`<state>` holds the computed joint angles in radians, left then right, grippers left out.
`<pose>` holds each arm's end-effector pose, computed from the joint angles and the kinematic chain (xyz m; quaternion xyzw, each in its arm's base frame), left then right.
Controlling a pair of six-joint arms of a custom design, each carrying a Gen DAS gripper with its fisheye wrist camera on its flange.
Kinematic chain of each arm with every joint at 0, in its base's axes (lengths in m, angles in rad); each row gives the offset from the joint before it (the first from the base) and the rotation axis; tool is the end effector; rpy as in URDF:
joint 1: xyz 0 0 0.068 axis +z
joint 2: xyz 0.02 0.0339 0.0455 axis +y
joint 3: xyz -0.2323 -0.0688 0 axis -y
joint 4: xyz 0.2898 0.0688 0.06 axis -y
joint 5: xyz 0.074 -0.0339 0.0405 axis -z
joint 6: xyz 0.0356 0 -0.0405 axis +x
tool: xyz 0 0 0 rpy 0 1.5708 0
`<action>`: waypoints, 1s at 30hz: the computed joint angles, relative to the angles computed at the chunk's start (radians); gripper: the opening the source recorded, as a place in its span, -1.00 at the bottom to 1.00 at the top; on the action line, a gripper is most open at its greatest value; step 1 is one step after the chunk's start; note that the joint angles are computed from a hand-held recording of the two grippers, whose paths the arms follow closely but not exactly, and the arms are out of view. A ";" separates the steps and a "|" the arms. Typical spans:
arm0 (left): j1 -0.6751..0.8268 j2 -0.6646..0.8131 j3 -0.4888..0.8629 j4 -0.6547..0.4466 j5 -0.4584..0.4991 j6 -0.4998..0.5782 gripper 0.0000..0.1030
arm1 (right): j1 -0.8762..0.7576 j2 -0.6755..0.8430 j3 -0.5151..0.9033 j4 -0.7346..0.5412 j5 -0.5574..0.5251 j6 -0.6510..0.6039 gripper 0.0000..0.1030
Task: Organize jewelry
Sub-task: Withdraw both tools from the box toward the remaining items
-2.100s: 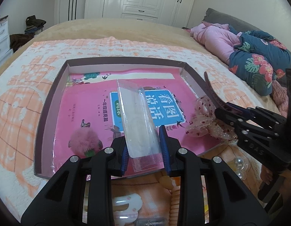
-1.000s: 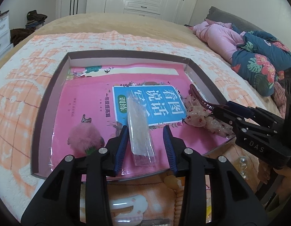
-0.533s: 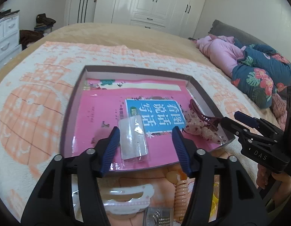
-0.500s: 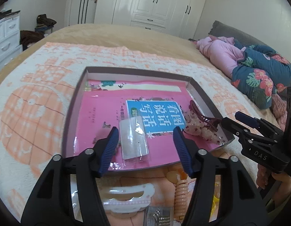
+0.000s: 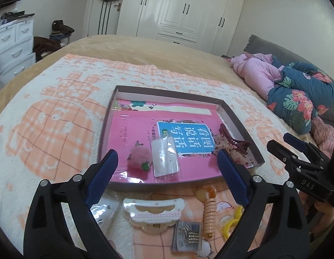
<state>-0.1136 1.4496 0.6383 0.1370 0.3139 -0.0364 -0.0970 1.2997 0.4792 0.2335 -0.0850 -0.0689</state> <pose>0.3159 -0.0471 0.1079 0.1020 0.8869 -0.1725 0.4163 0.2894 -0.0251 0.1056 -0.0077 0.8808 -0.0018 0.4734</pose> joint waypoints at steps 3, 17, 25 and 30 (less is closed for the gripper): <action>0.019 -0.034 -0.024 0.001 0.007 -0.003 0.64 | -0.002 -0.046 -0.032 -0.010 -0.009 0.009 0.59; 0.069 -0.225 -0.140 -0.021 0.029 0.000 0.64 | 0.003 -0.243 -0.145 -0.061 -0.021 0.018 0.60; 0.098 -0.313 -0.206 -0.044 0.049 0.025 0.64 | 0.015 -0.397 -0.227 -0.136 -0.029 0.018 0.62; 0.108 -0.348 -0.237 -0.066 0.051 0.044 0.64 | 0.025 -0.498 -0.276 -0.190 -0.026 0.011 0.63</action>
<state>-0.0057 1.1018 0.4015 0.0712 0.3648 0.0077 -0.0724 0.8014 0.2034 0.0438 -0.1110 -0.0583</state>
